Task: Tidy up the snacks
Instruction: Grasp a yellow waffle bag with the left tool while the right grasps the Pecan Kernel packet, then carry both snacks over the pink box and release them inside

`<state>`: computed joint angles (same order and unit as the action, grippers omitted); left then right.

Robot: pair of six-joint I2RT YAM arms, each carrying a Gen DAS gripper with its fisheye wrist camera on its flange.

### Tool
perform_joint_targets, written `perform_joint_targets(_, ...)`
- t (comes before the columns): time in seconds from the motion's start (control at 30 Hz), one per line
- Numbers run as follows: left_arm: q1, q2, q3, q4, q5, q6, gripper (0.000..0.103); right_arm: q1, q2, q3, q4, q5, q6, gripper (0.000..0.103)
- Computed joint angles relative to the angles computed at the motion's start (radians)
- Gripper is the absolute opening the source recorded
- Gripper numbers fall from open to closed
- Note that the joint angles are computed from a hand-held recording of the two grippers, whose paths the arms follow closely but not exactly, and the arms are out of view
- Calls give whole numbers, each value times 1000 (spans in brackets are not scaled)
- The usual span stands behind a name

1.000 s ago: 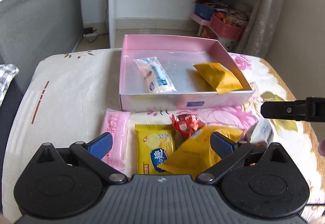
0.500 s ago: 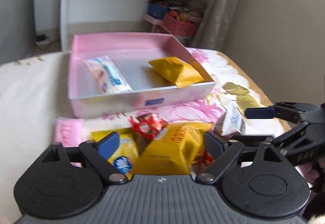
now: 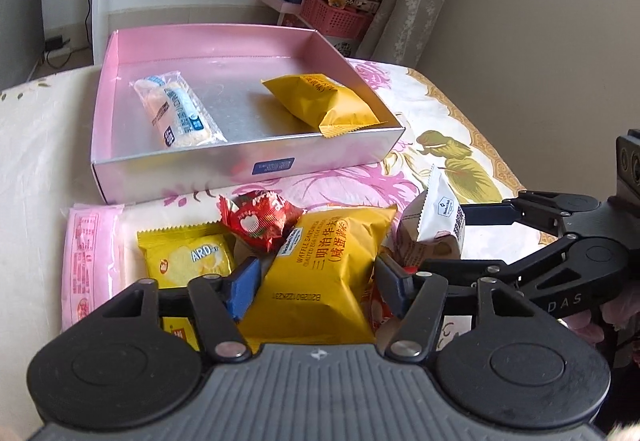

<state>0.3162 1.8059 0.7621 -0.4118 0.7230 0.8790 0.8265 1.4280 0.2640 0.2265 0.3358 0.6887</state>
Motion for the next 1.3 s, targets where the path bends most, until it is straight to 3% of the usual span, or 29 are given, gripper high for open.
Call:
perform_joint_targets(0.07,-1,-8,5,-23,-4,10,51,-9,-5,4,-12,-15,9,91)
perform_joint_targets(0.27,-5,-24,6,-54,-16,9,48,-16,5,21,-35,-7,25,89)
perform_joint_targets(0.67,-101,-26,-43,85,-69,-172,50,-35,27,38,-44,13,27,82)
perform_joint_targets(0.73,-105,-33,-55,99,-76,-179,46,-37,42,45,-41,18,29,77)
perform_joint_targets(1.0,-99,-58,-78,120,-75,-181,42,-59,46,41,-32,6,25,39)
perform_joint_targets(1.3,-94,-106,-104,116,-67,-194,41,-89,5,33,-43,-25,26,32)
